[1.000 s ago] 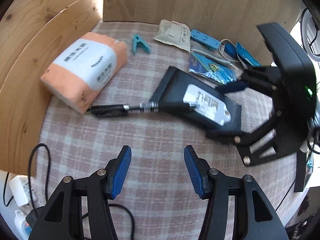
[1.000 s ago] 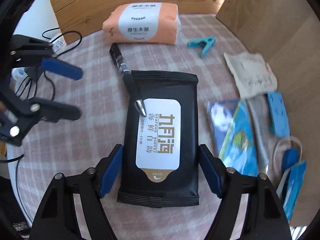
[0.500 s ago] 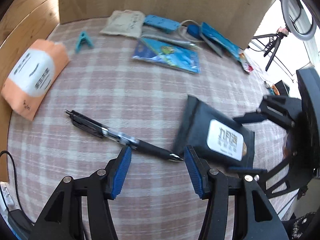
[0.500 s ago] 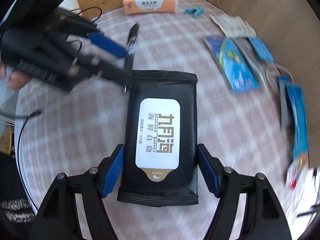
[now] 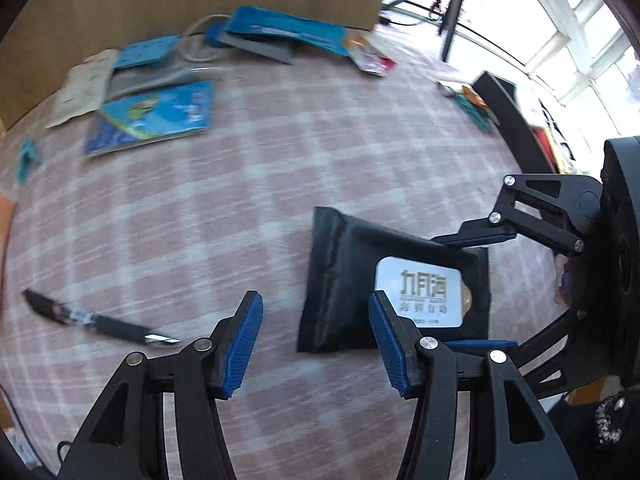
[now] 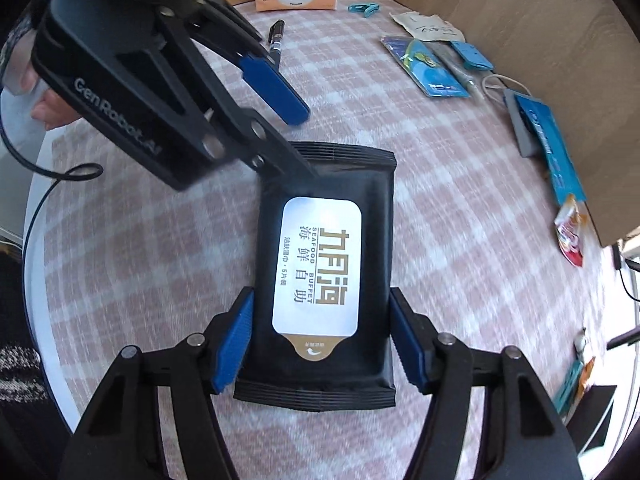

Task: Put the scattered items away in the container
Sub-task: 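Carry the wet-wipes pack into the black tray and open both tools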

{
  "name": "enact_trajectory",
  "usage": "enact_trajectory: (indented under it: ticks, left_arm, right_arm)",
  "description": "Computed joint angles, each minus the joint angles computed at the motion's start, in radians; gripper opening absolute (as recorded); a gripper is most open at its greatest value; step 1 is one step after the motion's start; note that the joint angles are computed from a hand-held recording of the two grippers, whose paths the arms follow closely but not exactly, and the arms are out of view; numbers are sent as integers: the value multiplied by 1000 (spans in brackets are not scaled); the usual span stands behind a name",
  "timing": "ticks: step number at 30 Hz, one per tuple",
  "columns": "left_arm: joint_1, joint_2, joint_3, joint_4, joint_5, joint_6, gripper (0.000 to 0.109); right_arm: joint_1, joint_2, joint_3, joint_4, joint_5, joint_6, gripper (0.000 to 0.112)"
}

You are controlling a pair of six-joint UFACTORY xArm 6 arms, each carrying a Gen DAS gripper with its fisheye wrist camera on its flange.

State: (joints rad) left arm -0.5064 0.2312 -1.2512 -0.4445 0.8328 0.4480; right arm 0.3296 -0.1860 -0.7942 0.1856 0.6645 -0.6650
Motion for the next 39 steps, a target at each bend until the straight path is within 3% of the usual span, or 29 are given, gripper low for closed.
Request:
enact_trajectory:
  ticks: [9,11,13,16,20,29,35,39]
  left_arm:
    - [-44,6,-46,-73,82,60,52]
    - [-67,2,-46,-68,73,57,50]
    - [-79,-2,-52,-68,80,53,49]
    - [-104,-3,-75,-86,95,54,49]
    - [-162,10,-135,-88,96,55,49]
    - [-330,180,-457,-89,150,16,48]
    - [-438,394,-819,-42,232,-53,48]
    - [-489,619,-1199,13,345,-139,48]
  right_arm:
    - [13,-92,17,-101,13,76,58]
    - [-6,-184,96,-90,-4,77,58]
    - [-58,-352,238,-109,37,42,58]
    - [-83,-506,323,-140,92,73,58]
    - [-194,-504,354,-105,49,18,58]
    - [-519,-706,357,-92,219,-124,58]
    - [-822,-723,299,-14,304,-325,58]
    - [-984,-663,237,33,331,-431,58]
